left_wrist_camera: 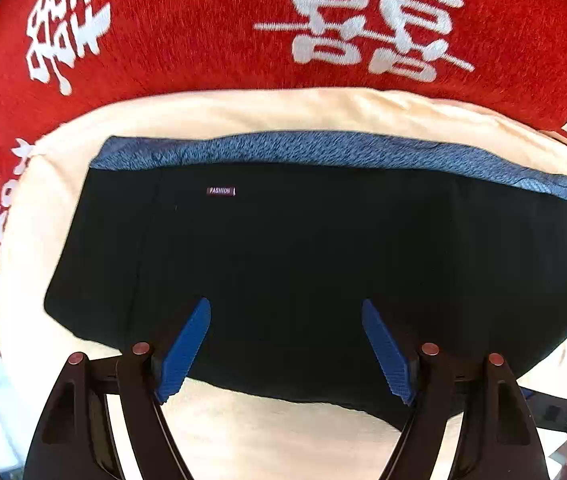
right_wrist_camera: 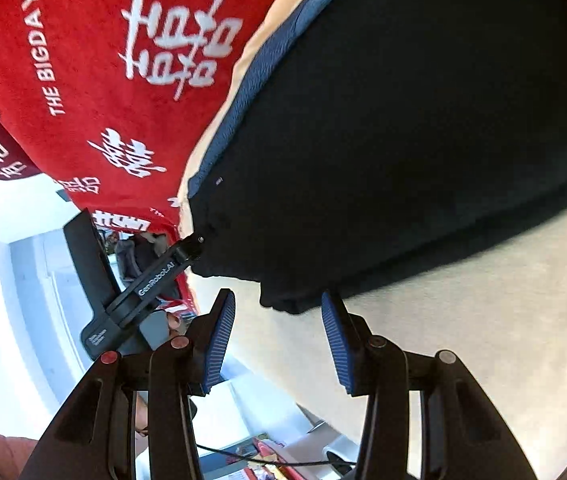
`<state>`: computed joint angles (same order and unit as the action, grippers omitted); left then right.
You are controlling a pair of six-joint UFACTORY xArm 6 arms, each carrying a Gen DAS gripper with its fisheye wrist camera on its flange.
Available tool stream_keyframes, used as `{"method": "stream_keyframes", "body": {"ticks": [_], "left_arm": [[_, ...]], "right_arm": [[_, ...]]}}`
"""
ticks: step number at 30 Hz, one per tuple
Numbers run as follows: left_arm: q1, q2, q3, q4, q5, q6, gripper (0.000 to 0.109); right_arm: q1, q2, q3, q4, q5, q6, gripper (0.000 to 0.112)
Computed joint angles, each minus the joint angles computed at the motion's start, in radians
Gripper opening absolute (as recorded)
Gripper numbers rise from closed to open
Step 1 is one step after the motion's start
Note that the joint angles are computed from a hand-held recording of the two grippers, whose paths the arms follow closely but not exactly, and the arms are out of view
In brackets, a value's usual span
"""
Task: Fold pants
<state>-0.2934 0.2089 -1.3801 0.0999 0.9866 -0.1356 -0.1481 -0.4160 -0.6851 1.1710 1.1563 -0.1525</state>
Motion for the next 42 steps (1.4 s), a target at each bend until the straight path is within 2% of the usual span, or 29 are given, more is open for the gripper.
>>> {"method": "stream_keyframes", "body": {"ticks": [4,12,14,16,20,23,24,27,28,31,34,37,38,39,42], "left_arm": [[0.002,-0.023,0.050,-0.069,-0.022,0.046,0.079],[-0.019,-0.046,0.106,-0.162,-0.059,0.109,0.079],[-0.024,-0.037,0.103,-0.155,-0.050,0.117,0.079],[-0.034,-0.056,0.118,-0.143,-0.039,0.126,0.079],[-0.066,-0.155,0.236,-0.075,-0.080,0.151,0.079],[-0.070,-0.200,0.316,-0.056,-0.139,0.117,0.080],[-0.070,-0.199,0.315,-0.057,-0.135,0.110,0.080],[-0.074,-0.194,0.302,-0.042,-0.116,0.096,0.080],[-0.073,-0.188,0.286,-0.036,-0.103,0.097,0.080],[-0.092,-0.203,0.253,-0.027,-0.046,0.068,0.080],[-0.100,-0.201,0.226,-0.043,-0.055,0.035,0.079],[-0.124,-0.167,0.197,-0.029,-0.060,-0.004,0.079],[-0.132,-0.160,0.196,-0.023,-0.058,-0.013,0.079],[-0.146,-0.154,0.206,0.003,-0.062,-0.027,0.079],[-0.149,-0.173,0.261,0.031,-0.124,-0.037,0.080]], "right_arm": [[0.033,0.021,0.008,0.022,-0.041,0.002,0.049],[0.014,0.029,0.015,0.032,-0.074,0.090,0.048],[0.021,0.038,-0.004,-0.049,-0.095,0.157,0.007],[0.040,0.000,-0.013,-0.080,-0.113,0.144,0.008],[0.082,-0.089,0.020,-0.199,-0.118,0.190,0.005],[0.086,-0.089,0.055,-0.232,-0.120,0.206,0.005],[0.075,-0.085,0.055,-0.222,-0.106,0.191,0.006],[0.010,-0.110,0.034,-0.293,-0.025,0.177,0.011],[-0.033,-0.136,0.029,-0.329,0.001,0.165,0.018],[-0.191,-0.200,0.022,-0.427,0.042,0.169,0.031],[-0.375,-0.196,0.020,-0.463,0.057,0.166,0.034],[-0.489,-0.146,0.025,-0.415,0.034,0.174,0.034],[-0.495,-0.122,0.018,-0.404,0.027,0.191,0.031],[-0.500,-0.115,0.008,-0.408,0.030,0.197,0.010],[-0.470,-0.109,-0.025,-0.503,0.000,0.146,0.007]]}}
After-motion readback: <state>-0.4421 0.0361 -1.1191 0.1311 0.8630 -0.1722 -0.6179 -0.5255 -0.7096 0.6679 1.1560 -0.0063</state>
